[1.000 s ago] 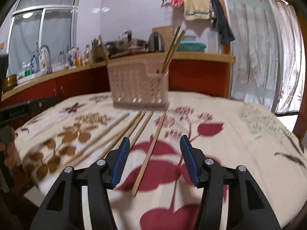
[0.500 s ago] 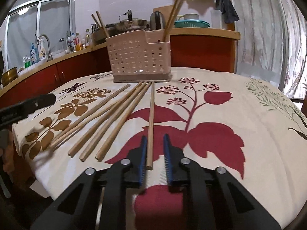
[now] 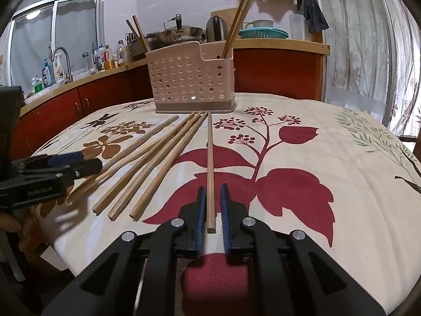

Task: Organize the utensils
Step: 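Close the right gripper on a chopstick while the left gripper closes on another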

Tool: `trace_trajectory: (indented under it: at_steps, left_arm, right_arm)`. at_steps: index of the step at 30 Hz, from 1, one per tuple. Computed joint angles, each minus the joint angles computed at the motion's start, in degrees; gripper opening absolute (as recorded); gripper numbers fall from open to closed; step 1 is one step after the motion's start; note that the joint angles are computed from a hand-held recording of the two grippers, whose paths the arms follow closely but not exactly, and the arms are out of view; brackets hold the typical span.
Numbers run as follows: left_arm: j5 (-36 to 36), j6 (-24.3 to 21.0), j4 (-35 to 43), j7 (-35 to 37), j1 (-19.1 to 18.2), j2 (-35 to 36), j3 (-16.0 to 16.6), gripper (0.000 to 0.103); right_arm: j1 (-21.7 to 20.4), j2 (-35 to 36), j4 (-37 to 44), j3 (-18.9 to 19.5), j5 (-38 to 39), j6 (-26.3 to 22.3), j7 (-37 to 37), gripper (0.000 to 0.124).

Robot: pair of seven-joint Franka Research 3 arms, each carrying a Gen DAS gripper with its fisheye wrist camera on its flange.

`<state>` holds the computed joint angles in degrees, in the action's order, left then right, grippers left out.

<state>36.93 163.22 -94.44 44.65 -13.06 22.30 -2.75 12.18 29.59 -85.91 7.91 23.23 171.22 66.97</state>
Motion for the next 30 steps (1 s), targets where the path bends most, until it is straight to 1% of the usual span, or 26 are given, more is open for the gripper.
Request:
trace_trajectory:
  at_steps: [1, 3, 5, 8, 9, 11, 14, 15, 16, 19, 21, 23, 25, 28, 30]
  left_arm:
    - [-0.3, 0.0, -0.2, 0.2, 0.2, -0.1, -0.1, 0.060]
    - [1.1, -1.3, -0.3, -0.7, -0.6, -0.4, 0.8, 0.059]
    - [1.3, -1.3, -0.9, -1.2, -0.3, -0.8, 0.7, 0.058]
    - [1.8, 0.7, -2.3, -1.7, 0.3, -1.4, 0.5, 0.056]
    - [1.7, 2.5, -3.2, -1.1, 0.8, -1.7, 0.2, 0.055]
    - [2.5, 4.5, -4.3, -0.8, 0.7, -2.0, 0.4, 0.052]
    - [5.8, 6.9, -5.5, -2.1, -0.7, -2.4, 2.1, 0.045]
    - [6.4, 7.5, -5.6, -2.6, -1.0, -2.3, 2.4, 0.040]
    - [7.5, 8.4, -5.9, -3.8, -1.5, -2.4, 3.2, 0.036]
    - [11.3, 10.5, -6.2, -7.6, -3.0, -2.4, 5.4, 0.030]
    - [12.8, 11.3, -6.3, -9.2, -3.3, -2.3, 6.0, 0.024]
    - [13.8, 11.9, -6.3, -10.1, -3.3, -2.3, 6.2, 0.022]
    - [13.5, 12.3, -6.5, -9.6, -2.6, -2.3, 5.5, 0.015]
    - [12.4, 12.7, -6.6, -8.2, -1.9, -2.2, 4.6, 0.010]
    - [11.8, 12.7, -6.6, -7.5, -1.9, -2.2, 4.5, 0.009]
  right_arm:
    - [0.1, 0.1, 0.1, -0.1, -0.1, -0.1, 0.1, 0.012]
    - [0.0, 0.0, 0.1, 0.0, 0.0, 0.0, -0.1, 0.012]
    - [0.2, 0.0, 0.1, -0.2, -0.1, 0.0, 0.1, 0.012]
    - [0.1, 0.0, 0.0, 0.0, 0.0, 0.0, 0.0, 0.012]
    - [0.1, 0.0, 0.0, 0.0, 0.1, 0.1, 0.0, 0.012]
    - [0.0, 0.0, 0.0, 0.1, 0.2, 0.1, -0.2, 0.012]
    - [-0.3, 0.1, 0.1, 0.5, 0.6, 0.2, -0.6, 0.012]
    - [-0.5, 0.1, 0.2, 0.8, 0.8, 0.2, -0.7, 0.012]
    - [-0.6, 0.1, 0.2, 0.9, 1.0, 0.2, -0.9, 0.012]
    - [-1.2, 0.1, 0.1, 1.7, 1.9, 0.4, -1.7, 0.012]
    - [-1.6, 0.1, 0.1, 2.3, 2.6, 0.5, -2.3, 0.012]
    - [-2.2, 0.2, 0.1, 3.0, 3.5, 0.6, -3.2, 0.012]
    - [-2.5, 0.2, 0.2, 3.5, 4.1, 0.7, -4.0, 0.012]
    - [-2.9, 0.2, 0.1, 4.2, 5.1, 0.7, -5.6, 0.011]
    - [-2.9, 0.3, 0.3, 4.2, 5.5, 0.5, -5.9, 0.009]
